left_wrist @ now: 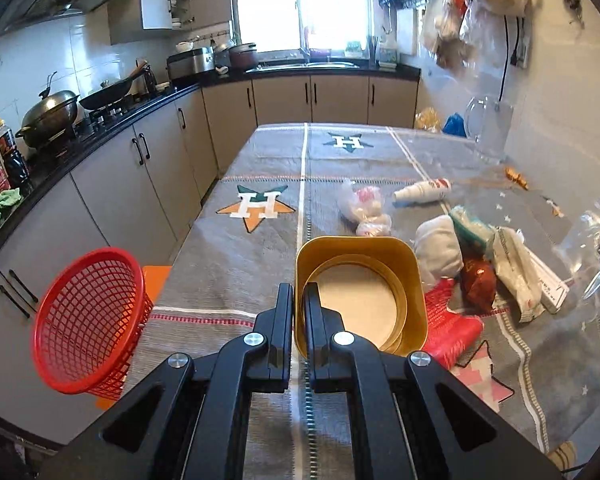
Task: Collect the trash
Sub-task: 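Grasp the clear plastic cup with the right tool while the left tool holds the tan cup, then carry both cups over the red wastebasket and open both tools to drop them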
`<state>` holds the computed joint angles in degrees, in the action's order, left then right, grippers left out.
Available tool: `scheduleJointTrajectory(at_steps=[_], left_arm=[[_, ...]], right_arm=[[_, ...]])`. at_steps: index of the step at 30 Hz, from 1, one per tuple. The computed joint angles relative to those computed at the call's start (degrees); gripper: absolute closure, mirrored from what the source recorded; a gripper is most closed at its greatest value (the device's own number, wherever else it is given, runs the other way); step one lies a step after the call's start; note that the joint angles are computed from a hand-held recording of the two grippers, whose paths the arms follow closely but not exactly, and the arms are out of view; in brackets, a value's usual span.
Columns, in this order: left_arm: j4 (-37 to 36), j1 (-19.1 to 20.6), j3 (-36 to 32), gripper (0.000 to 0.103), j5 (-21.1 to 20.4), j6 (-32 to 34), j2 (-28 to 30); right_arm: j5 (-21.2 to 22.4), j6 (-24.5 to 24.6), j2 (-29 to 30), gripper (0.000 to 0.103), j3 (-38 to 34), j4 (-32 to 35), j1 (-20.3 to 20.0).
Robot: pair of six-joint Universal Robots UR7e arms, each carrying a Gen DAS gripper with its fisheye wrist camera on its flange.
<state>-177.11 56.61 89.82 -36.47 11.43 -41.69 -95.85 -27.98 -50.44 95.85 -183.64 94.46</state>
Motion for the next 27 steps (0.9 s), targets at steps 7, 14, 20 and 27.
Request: scheduleJointTrajectory(at_steps=[7,14,20,27], left_arm=[[-2.79,0.64,2.84,0.098,-0.99,-0.51,-2.83],[-4.52,1.64,4.47,0.098,-0.41,-0.33,-5.01],[-6.41,2.92,6.15,0.098,0.38,-0.83,-7.10],[-8.46,4.19,8.21,0.098,1.68,-1.12,-9.67]], right_arm=[[1.44,0.72,2.22,0.055,-4.02,7.17,0.97],[2.52,1.60,5.77,0.055,-8.96,13.35,2.39],[2.23,0.67,9.09,0.055,-13.08,17.27,4.29],[2.36,-0.50,12.44,0.055,-16.52,20.55,6.24]])
